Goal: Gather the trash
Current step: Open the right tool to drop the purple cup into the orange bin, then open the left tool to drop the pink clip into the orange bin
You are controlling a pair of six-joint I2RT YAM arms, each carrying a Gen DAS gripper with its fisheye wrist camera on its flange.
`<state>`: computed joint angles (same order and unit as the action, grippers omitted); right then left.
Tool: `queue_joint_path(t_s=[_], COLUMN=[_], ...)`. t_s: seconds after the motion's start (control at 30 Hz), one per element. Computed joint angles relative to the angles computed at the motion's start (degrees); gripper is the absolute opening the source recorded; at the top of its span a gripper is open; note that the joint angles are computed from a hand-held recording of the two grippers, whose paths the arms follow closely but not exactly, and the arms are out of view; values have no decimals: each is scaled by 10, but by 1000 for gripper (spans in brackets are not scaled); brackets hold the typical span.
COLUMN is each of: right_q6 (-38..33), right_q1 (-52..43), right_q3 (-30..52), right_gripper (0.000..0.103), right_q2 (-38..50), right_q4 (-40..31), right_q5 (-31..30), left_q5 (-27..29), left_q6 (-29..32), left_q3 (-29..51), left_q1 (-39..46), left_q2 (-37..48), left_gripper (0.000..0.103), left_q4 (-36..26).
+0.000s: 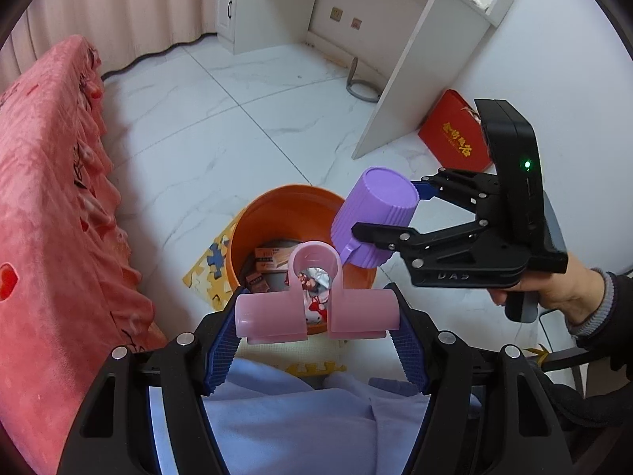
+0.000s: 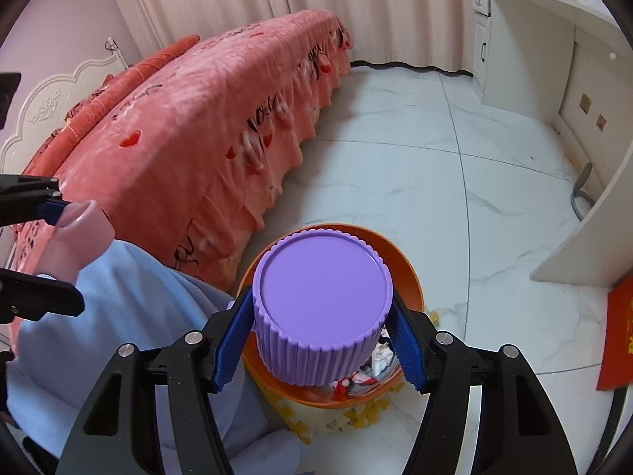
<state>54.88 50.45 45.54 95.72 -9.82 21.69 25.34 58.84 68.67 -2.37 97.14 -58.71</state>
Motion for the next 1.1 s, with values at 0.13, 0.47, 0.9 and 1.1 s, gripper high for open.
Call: queue_joint_path(t_s=[0.13, 0.47, 0.9, 1.1], right_q6=[-1, 49, 103, 107], right_q1=[-14, 12, 28, 24], right_q3=[-4, -37, -69, -73], right_gripper=[70, 79, 79, 79], right_q2=[11, -66, -127, -120], right_q4=[15, -32, -57, -48], right_q5=[-6, 40, 60, 50], left_q5=[-5, -9, -39, -62], left_q6=[-20, -46, -92, -106], left_q3=[4, -17, -36, -42], left_q1=[-19, -59, -114, -130], left_q2=[21, 30, 88, 101], left_gripper=[69, 69, 70, 82], left_q4=[12, 41, 129, 156])
